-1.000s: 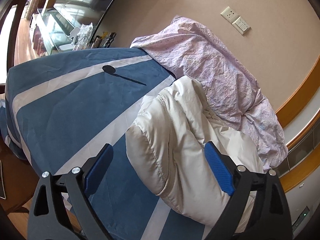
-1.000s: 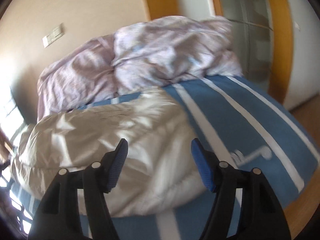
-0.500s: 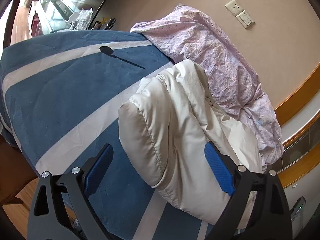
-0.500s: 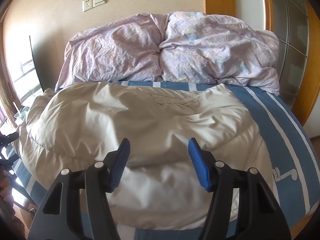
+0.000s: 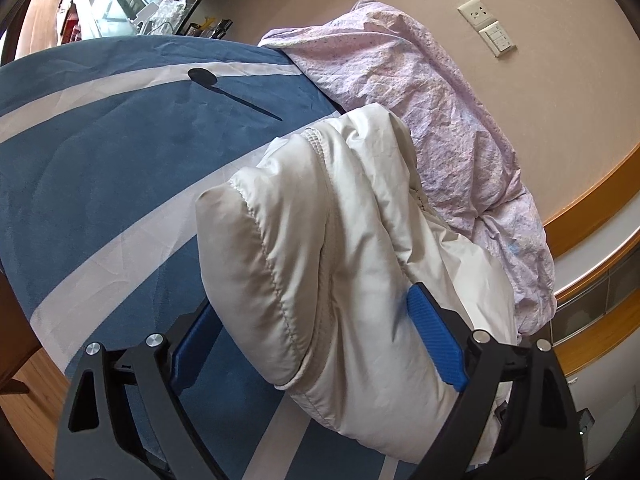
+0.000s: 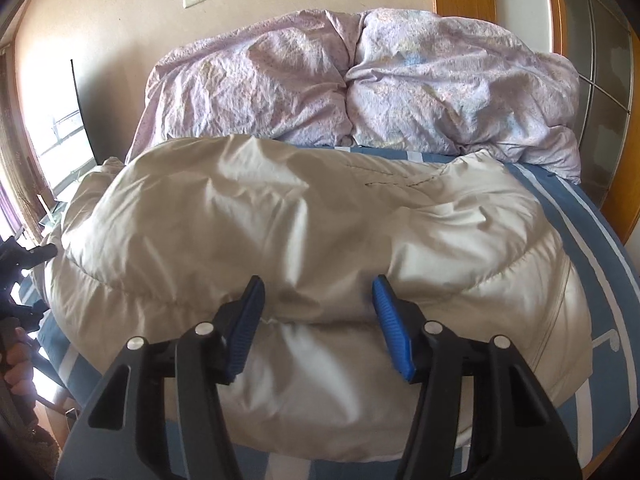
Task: Fold large clothes
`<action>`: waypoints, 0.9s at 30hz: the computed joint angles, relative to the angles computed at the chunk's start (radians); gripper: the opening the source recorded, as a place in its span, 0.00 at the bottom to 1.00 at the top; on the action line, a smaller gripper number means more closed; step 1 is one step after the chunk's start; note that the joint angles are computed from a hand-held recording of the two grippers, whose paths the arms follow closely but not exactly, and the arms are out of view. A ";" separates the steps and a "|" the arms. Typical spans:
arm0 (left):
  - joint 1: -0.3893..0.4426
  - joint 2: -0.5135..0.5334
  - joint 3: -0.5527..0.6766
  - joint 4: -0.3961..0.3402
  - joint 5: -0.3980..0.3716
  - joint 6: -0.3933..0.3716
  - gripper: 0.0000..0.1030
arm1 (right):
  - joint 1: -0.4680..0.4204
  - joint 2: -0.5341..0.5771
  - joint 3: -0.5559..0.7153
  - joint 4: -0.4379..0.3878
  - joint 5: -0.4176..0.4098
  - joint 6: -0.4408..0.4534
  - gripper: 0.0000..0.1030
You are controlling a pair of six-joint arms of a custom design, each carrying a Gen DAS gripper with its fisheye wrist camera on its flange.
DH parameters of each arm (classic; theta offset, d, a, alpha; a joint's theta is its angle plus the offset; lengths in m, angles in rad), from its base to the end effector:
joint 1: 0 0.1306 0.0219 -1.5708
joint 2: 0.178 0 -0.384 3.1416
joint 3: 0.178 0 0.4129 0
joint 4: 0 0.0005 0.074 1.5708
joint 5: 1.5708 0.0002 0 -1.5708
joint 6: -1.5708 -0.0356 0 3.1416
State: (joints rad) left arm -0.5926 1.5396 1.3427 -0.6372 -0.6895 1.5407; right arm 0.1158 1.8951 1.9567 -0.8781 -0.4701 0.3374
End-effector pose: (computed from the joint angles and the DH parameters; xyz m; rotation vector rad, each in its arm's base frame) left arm 0.4694 -0.2894 0.3544 -1.2646 1.8025 -0.3588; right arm 0.6847 0.0954 0.4154 -0.7321 2.2007 0.4484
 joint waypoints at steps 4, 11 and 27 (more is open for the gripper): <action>0.002 0.006 0.007 0.003 0.003 0.000 0.85 | 0.019 0.013 -0.001 -0.018 0.050 0.035 0.57; 0.009 0.020 0.029 -0.006 -0.006 -0.009 0.85 | 0.025 0.060 0.049 -0.062 0.056 0.014 0.60; 0.013 0.022 0.053 0.064 -0.056 -0.117 0.42 | 0.050 0.069 0.013 -0.001 0.115 0.020 0.62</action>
